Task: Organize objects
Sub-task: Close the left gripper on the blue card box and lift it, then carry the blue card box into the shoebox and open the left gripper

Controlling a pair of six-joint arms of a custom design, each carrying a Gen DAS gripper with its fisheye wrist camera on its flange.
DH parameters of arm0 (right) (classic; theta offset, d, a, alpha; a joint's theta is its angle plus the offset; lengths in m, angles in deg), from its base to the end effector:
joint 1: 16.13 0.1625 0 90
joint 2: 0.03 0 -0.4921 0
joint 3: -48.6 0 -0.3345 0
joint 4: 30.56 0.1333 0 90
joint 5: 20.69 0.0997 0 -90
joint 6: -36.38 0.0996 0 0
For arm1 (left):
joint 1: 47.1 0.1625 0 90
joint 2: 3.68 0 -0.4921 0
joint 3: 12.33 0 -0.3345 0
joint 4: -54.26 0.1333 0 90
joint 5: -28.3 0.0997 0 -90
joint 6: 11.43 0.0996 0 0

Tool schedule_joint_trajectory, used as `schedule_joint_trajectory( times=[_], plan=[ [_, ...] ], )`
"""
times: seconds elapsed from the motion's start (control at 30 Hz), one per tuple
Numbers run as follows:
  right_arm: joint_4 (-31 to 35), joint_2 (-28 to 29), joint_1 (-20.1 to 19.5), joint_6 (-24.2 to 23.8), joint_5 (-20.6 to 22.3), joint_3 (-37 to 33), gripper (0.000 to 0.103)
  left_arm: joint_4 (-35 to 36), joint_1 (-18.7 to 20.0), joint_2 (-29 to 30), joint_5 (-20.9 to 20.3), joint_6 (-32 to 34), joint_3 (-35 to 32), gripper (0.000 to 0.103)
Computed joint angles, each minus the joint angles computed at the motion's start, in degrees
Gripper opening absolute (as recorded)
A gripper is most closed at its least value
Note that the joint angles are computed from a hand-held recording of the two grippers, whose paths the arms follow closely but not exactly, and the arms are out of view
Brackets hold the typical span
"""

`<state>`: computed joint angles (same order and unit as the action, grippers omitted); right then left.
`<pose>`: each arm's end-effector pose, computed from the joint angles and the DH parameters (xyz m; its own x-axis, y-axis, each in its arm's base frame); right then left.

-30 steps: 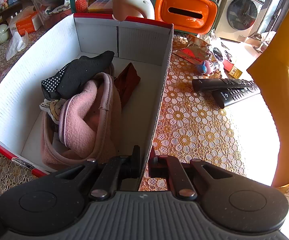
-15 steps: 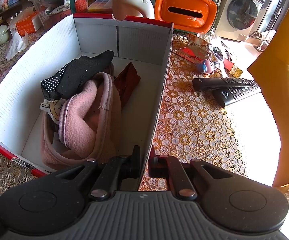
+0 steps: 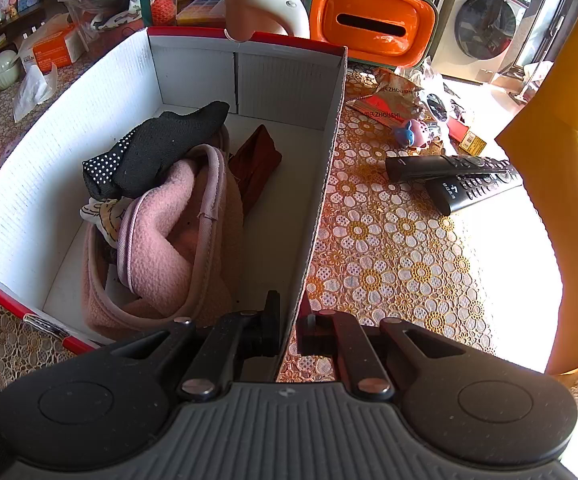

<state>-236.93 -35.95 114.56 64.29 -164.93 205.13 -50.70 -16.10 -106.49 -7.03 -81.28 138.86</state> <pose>0.2506 -0.2109 0.0979 -0.6613 -0.0229 0.7497 -0.3854 0.8679 -0.3135 -0.0305 -0.2687 0.2893 -0.6416 -0.1531 -0.7516 0.3284 0.8307 -0.4495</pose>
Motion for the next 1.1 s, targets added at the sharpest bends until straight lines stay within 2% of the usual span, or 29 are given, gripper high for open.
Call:
schedule_joint_trajectory(
  times=[0.2, 0.37, 0.53, 0.7, 0.83, 1.1],
  plan=[
    [-0.10, 0.03, -0.03, -0.04, 0.01, 0.04, 0.006, 6.26, -3.86, -2.83, -1.60, -2.07, -1.52, 0.083],
    [-0.05, 0.03, -0.03, -0.05, -0.01, 0.01, 0.006, 12.08, -9.51, -4.67, -4.36, -2.63, -3.60, 0.083],
    [-0.19, 0.08, -0.03, -0.06, -0.02, 0.06, 0.006, 13.51, -16.57, -5.41, -6.99, -0.16, -4.93, 0.083],
    [0.20, -0.13, 0.05, 0.16, 0.04, -0.04, 0.006, 9.70, -21.59, -5.21, -9.32, 4.41, -5.76, 0.083],
    [0.00, -0.01, 0.01, 0.04, -0.02, 0.04, 0.006, 4.69, -24.46, -3.70, -9.52, 9.20, -5.48, 0.083],
    [0.41, -0.20, 0.15, 0.24, 0.00, -0.10, 0.007, -9.61, -24.75, 2.80, -8.43, 18.16, -4.32, 0.083]
  ],
)
